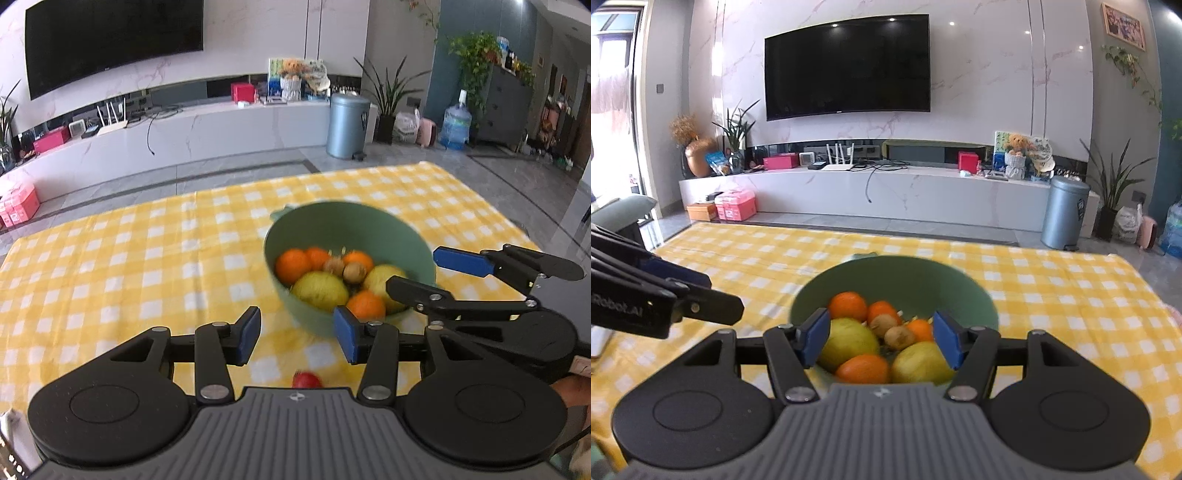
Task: Organize fruits
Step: 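Move both grippers back toward the remaining brown fruits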
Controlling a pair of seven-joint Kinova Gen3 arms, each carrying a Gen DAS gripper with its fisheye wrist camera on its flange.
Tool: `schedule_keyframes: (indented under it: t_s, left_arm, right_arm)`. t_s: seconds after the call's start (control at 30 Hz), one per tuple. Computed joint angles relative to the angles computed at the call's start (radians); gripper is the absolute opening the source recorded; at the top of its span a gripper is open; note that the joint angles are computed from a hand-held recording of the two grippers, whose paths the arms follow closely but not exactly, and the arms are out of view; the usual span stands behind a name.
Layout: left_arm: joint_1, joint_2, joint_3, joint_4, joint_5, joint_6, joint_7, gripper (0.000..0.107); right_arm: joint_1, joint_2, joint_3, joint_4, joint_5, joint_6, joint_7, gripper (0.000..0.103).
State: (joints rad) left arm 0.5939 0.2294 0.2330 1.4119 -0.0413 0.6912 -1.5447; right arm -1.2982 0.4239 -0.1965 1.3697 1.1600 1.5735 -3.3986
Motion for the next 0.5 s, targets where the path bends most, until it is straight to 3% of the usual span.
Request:
schedule_keyframes:
  t_s: [0.37,0.5]
  left_arm:
    - [-0.146,-0.052,0.034,0.112,0.259,-0.006,-0.232,0.054]
    - [-0.153,-0.046,0.039,0.138,0.289,-0.012,-0.284,0.054]
  right_arm:
    - [0.004,0.024,-0.085,-0.036,-0.04,-0.034,-0.08,0.058]
    - [0.004,0.045,-0.062,-0.06,-0.093,-0.093,-0.031,0.048]
